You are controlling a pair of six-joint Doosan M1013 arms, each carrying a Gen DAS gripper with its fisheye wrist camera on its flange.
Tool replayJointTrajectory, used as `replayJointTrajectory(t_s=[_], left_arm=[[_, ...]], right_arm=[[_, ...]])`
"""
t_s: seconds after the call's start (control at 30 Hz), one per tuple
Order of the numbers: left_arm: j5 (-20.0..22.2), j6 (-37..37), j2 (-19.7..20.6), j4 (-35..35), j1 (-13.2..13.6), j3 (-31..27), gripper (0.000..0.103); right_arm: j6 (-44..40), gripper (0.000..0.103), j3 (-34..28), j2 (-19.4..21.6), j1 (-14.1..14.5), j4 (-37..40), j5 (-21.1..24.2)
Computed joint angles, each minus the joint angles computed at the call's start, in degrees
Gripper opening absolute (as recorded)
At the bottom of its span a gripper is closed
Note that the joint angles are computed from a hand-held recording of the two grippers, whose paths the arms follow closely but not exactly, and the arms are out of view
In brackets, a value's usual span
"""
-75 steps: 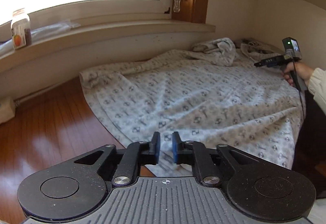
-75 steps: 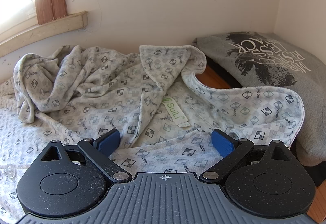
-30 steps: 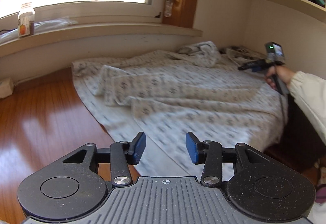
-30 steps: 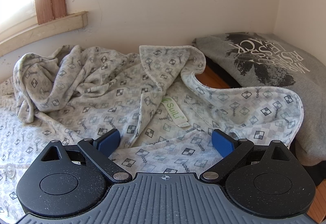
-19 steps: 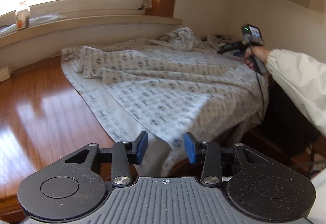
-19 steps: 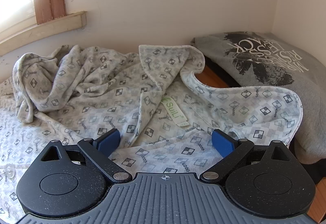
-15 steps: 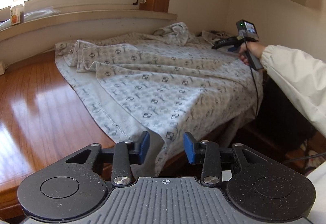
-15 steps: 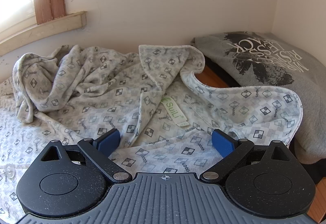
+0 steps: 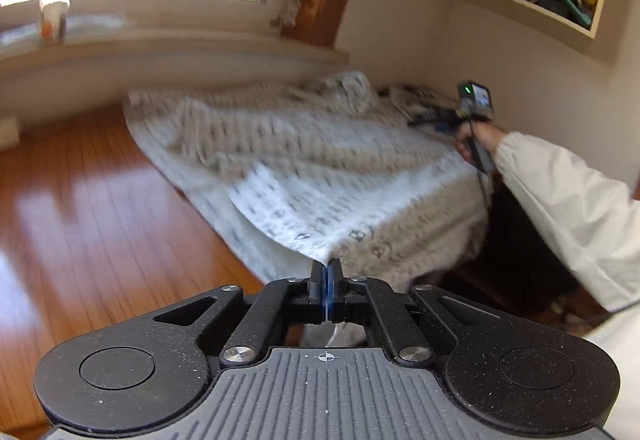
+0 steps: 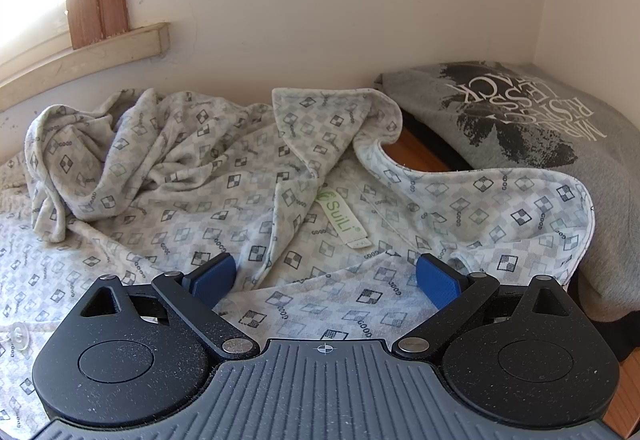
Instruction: Fold clothes
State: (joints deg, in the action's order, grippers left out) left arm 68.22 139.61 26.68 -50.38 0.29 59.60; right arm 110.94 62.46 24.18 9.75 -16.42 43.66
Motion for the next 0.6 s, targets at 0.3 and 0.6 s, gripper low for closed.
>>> replayJointTrajectory(t_s=[0.3, 0.6], left_arm=[[-5.51, 0.45, 1.93, 3.06, -2.24, -3.26, 0.051], [-9.25, -8.83, 10.47, 13.5, -5.46, -15.89, 0.052]], right_arm=[[0.02, 0.097, -0.11, 0.06, 0.05, -0.06, 0.1], [-0.2, 0.097, -0.2, 0.08, -0.06, 0.21, 0.09]])
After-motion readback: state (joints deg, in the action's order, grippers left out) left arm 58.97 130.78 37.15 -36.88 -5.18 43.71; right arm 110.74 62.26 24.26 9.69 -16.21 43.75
